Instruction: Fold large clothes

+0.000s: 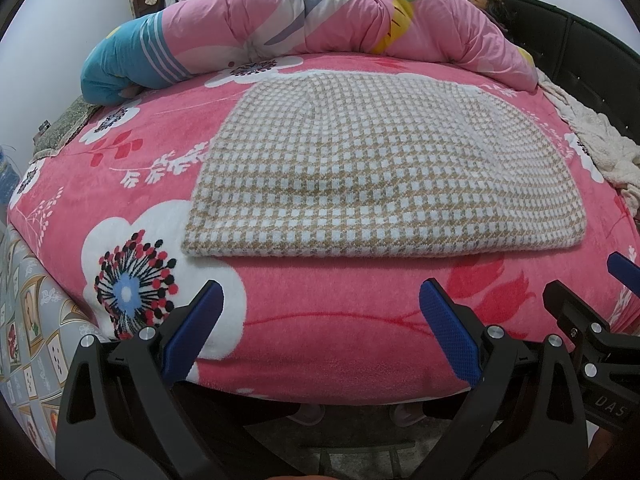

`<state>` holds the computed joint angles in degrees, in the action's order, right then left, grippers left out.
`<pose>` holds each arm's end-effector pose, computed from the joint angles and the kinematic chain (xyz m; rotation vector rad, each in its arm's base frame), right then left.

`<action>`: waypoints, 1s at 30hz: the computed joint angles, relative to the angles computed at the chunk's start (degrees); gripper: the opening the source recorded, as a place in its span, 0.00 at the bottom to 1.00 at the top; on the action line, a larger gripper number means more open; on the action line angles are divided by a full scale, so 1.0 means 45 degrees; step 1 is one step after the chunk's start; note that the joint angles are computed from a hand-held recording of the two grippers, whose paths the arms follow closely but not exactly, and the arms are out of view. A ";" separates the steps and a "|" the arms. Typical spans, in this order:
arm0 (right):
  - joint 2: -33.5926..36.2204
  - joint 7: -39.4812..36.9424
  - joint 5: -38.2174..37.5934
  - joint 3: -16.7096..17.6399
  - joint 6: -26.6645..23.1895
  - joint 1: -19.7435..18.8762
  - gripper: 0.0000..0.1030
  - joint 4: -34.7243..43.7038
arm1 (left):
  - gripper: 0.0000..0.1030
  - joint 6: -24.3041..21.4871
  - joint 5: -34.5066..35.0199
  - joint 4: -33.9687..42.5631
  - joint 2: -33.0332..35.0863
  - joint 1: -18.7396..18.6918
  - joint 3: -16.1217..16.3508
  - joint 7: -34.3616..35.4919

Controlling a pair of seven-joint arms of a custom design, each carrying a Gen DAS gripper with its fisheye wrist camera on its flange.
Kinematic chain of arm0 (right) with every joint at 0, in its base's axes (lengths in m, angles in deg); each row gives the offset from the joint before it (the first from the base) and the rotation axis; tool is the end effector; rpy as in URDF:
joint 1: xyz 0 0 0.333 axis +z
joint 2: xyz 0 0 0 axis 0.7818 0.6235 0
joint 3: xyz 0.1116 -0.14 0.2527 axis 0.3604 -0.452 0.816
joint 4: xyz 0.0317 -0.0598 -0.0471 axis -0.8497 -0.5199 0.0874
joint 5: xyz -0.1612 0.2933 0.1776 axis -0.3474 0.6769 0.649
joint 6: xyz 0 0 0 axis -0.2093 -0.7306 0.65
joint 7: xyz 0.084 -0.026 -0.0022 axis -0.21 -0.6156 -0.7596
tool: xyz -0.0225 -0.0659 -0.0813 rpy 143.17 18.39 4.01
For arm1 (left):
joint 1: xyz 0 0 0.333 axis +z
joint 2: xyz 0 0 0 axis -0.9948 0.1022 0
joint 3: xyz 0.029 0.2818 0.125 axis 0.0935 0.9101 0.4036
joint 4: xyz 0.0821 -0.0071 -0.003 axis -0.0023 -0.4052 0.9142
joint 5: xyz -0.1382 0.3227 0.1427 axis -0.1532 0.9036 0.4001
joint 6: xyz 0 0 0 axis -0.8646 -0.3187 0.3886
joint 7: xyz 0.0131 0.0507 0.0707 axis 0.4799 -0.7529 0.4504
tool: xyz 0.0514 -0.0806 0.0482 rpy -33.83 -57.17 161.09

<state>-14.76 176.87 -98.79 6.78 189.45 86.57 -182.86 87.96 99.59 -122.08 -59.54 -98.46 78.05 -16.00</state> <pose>0.5510 0.3967 0.4439 -1.8772 1.5527 -0.6997 0.5627 -0.2505 0.5000 -1.9672 1.6135 -0.6004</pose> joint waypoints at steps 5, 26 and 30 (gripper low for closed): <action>0.0033 -0.0016 0.0033 -0.0016 0.0046 -0.0002 0.94 -0.0002 | 0.92 -0.0022 -0.0003 0.0023 0.0014 -0.0012 0.0003 -0.0003; 0.0050 -0.0049 0.0100 -0.0062 0.0140 0.0002 0.94 -0.0059 | 0.92 -0.0027 -0.0007 0.0012 0.0003 -0.0019 -0.0002 -0.0006; 0.0048 -0.0110 0.0142 -0.0053 0.0140 -0.0018 0.94 -0.0046 | 0.92 -0.0046 -0.0010 0.0026 0.0010 -0.0029 -0.0003 -0.0028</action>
